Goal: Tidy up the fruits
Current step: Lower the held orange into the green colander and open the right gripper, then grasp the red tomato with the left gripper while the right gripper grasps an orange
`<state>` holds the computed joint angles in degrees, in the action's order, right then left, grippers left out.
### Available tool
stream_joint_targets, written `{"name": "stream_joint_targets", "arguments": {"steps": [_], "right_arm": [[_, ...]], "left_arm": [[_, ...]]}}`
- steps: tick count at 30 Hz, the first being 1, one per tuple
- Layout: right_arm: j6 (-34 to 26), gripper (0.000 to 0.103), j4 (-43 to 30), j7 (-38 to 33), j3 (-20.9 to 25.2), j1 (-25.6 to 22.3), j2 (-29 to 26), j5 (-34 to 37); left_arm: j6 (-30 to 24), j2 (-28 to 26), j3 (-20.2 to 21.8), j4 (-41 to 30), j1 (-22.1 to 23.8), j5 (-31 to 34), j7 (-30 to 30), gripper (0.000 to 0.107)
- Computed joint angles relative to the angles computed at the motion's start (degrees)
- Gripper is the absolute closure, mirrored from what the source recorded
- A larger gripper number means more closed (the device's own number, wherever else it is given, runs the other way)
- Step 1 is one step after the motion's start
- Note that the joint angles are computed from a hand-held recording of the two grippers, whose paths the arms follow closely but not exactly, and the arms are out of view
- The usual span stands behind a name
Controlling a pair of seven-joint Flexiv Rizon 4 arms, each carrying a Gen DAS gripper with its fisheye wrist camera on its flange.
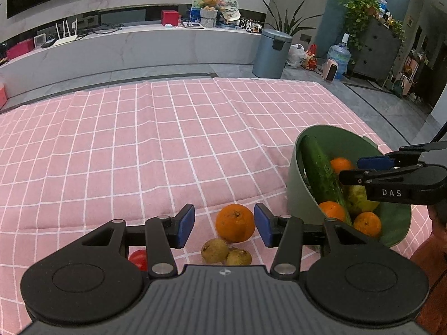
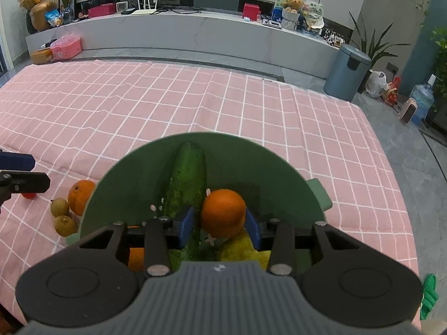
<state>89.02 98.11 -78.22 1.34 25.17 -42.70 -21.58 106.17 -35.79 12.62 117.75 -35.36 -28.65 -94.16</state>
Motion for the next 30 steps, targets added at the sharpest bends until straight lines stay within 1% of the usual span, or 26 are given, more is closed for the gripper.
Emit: {"name": "stream_joint_targets", "arguments": {"steps": [4, 7, 10, 11, 13, 16, 17, 20, 22, 24, 25, 27, 28, 30], "right_arm": [[1.9, 0.064, 1.9, 0.0, -1.7, 1.4, 1.5, -0.3], [4.8, 0.059, 4.0, 0.4, -3.4, 2.9, 3.0, -0.1], [7.7, 0.056, 5.7, 0.0, -3.1, 3.1, 4.3, 0.6], [8.4, 0.054, 6.0, -0.4, -2.0, 2.4, 4.6, 0.8], [9.5, 0.054, 6.3, -1.9, 2.5, -0.5, 4.7, 0.7], [11.1, 0.054, 6.6, -5.1, 6.6, -2.7, 4.5, -0.6], [11.8, 0.054, 6.7, -6.4, 7.4, -3.0, 4.3, -1.3], [12.9, 0.054, 7.1, -10.2, 7.6, -2.2, 3.8, -3.2], [12.4, 0.055, 6.8, -12.6, 8.4, -2.2, 3.4, -4.6], [10.9, 0.055, 6.0, -14.9, 10.0, -2.9, 2.8, -6.0], [9.7, 0.056, 5.3, -15.9, 11.0, -3.5, 2.4, -6.6], [7.0, 0.056, 3.9, -18.0, 13.2, -4.7, 1.6, -7.2], [5.8, 0.057, 3.4, -18.8, 13.9, -4.8, 1.3, -7.0], [2.4, 0.061, 1.8, -21.3, 15.9, -5.6, 0.4, -6.9]], "left_arm": [[1.7, 1.1, -0.4, 1.2, 0.5, 0.0, -0.4, 0.049], [3.2, 1.9, -2.2, 2.0, 2.1, -0.1, -0.5, 0.049], [4.2, 2.4, -2.9, 2.6, 2.6, -0.9, -0.1, 0.049], [4.3, 2.6, -2.8, 2.8, 2.4, -1.2, 0.3, 0.049], [4.5, 2.7, -2.7, 3.1, 2.1, -2.0, 1.1, 0.049], [4.9, 3.2, -4.0, 3.9, 3.3, -2.1, 1.7, 0.049], [5.0, 3.3, -4.7, 4.2, 4.2, -1.9, 1.5, 0.049], [5.2, 3.7, -7.4, 5.1, 7.5, -0.9, 0.1, 0.049], [4.8, 4.0, -8.7, 5.6, 9.7, 0.1, -0.7, 0.049], [1.8, 4.8, -10.3, 6.0, 12.8, 1.7, -1.2, 0.049], [-0.4, 4.9, -9.6, 5.8, 12.7, 1.4, -1.6, 0.049], [-1.8, 4.7, -8.3, 5.8, 12.4, 1.4, -3.6, 0.049], [-2.5, 4.7, -8.4, 5.9, 13.0, 1.8, -4.6, 0.050], [-3.9, 4.7, -9.9, 6.0, 15.1, 3.2, -6.1, 0.050]]}}
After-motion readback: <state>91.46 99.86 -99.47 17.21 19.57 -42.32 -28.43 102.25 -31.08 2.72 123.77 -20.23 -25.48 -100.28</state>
